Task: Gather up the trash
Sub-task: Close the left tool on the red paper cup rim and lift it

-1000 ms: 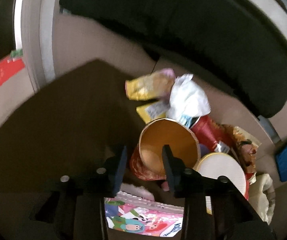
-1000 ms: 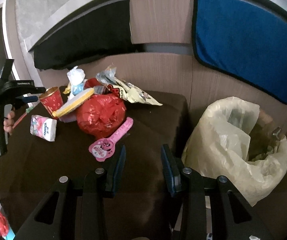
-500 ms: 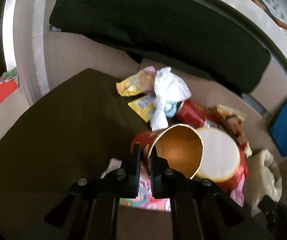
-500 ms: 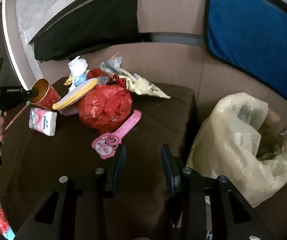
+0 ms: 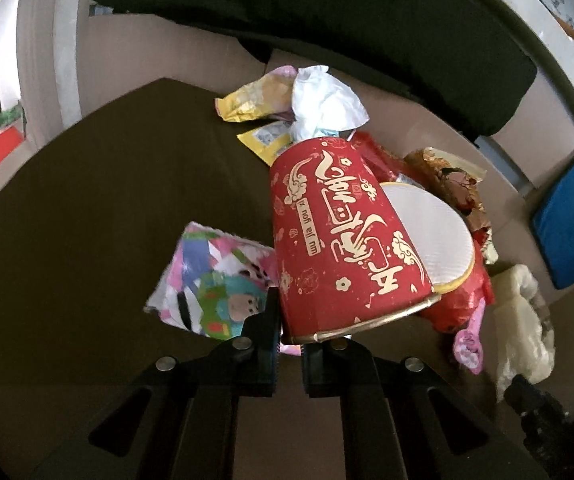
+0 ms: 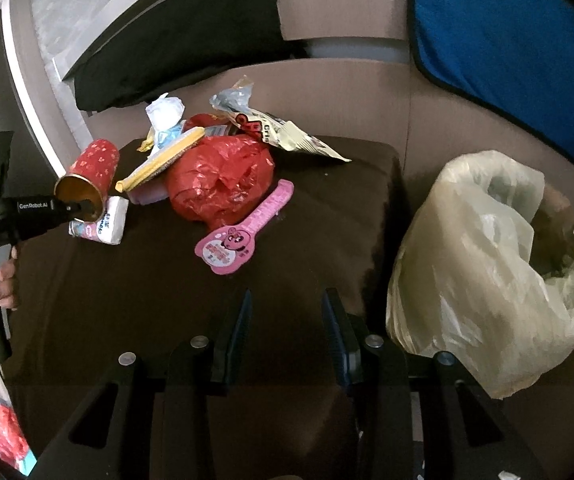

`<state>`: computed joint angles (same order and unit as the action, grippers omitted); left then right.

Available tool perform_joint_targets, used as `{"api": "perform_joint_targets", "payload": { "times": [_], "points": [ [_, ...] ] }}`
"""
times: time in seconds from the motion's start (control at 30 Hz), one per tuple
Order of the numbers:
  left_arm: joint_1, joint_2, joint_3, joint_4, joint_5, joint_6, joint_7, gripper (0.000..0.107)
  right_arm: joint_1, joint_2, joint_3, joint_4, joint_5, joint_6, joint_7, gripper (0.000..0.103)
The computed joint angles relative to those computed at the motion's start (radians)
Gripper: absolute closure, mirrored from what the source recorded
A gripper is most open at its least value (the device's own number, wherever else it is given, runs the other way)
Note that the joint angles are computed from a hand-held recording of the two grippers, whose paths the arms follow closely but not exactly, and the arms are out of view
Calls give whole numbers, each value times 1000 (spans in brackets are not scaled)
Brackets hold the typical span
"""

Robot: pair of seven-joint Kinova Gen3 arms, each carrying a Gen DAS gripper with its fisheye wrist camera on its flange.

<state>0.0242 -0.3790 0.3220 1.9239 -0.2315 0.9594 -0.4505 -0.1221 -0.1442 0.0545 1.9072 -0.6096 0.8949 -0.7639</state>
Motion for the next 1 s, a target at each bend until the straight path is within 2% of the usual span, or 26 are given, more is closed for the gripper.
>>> {"api": "perform_joint_targets", "payload": {
  "times": [0.1,0.3,0.37,0.47,0.57,0.63,0.7,0.8,0.9,1.0],
  "points": [
    [16,-18,-26,24,34,-49,-22,99,3,-1,7,1,-5,10,7,69],
    [-64,-65,97,7,-50,-2,66,102,-4,-21,16,11,-34,5,58,69],
    [-81,-95,112,4,-65,12,81,102,-8,-25,11,5,-52,9,88,69],
    [-136,-141,165,-15,-105,78,94,104,-41,14,23,-53,-103,101,158,68],
    [-182,-186,191,-30,-128,153,85,105,-63,71,-23,-131,-130,188,200,67],
    [-194,-229,171,-24,-120,181,67,105,-80,120,-66,-191,-135,239,201,67],
    [-204,-266,145,-17,-104,207,42,105,-102,154,-116,-231,-124,243,199,67],
    [-218,-331,95,-3,-72,238,5,105,-179,186,-202,-274,-46,177,178,67],
    [-239,-392,49,6,-46,260,-34,105,-244,225,-250,-318,24,155,158,68],
    [-257,-429,18,15,-19,274,-77,105,-313,253,-289,-341,123,94,156,68]
  ]
}}
